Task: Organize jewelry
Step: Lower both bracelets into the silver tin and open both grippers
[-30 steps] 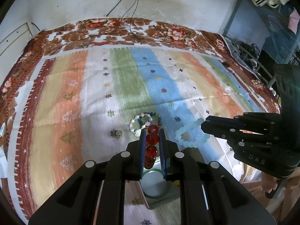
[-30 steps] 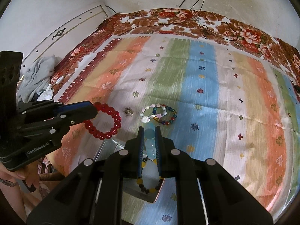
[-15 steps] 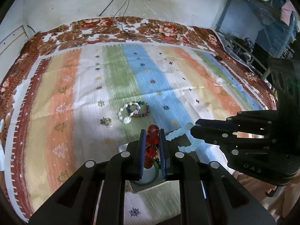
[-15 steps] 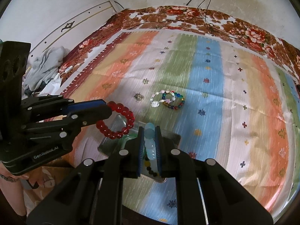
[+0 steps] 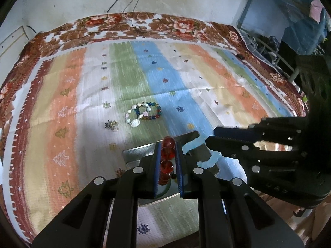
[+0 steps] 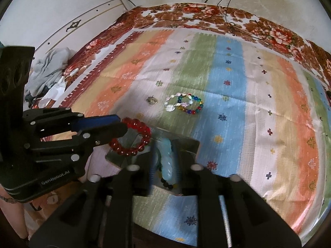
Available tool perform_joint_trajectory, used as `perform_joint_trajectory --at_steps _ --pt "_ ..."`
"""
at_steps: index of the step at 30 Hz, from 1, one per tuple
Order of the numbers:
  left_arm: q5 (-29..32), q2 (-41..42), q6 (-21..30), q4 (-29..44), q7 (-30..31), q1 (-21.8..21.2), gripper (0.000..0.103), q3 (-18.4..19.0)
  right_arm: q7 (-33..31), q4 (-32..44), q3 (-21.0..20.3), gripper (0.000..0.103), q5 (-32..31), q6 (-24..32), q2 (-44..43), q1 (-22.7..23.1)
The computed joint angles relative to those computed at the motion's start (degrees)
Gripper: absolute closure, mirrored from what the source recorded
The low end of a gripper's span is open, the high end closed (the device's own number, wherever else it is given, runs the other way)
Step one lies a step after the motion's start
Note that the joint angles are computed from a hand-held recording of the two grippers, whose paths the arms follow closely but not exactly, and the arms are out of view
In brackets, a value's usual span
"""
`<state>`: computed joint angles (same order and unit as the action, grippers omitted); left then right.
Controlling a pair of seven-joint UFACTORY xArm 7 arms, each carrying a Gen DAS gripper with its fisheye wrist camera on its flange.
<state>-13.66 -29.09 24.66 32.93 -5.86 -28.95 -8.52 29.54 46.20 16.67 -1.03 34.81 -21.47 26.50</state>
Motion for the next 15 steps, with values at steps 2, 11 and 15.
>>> perform_joint_trajectory --at_steps 2,11,15 --pt "0.3 -0.2 -0.2 -0.1 -0.7 0.8 0.071 0.1 0.8 -0.2 0.1 0.065 -0.6 0.2 -0.3 -0.6" --pt "0.9 1.6 0.2 0.6 -0.6 4.5 0.066 2.5 1.1 0.0 -0.9 0.059 -0.2 -0.6 0.7 -1.4" --pt "1.5 4.1 1.4 1.7 0.1 6.3 0.066 2.9 1.7 0.9 -1.0 0.058 -0.6 -0.6 2.8 -2.1"
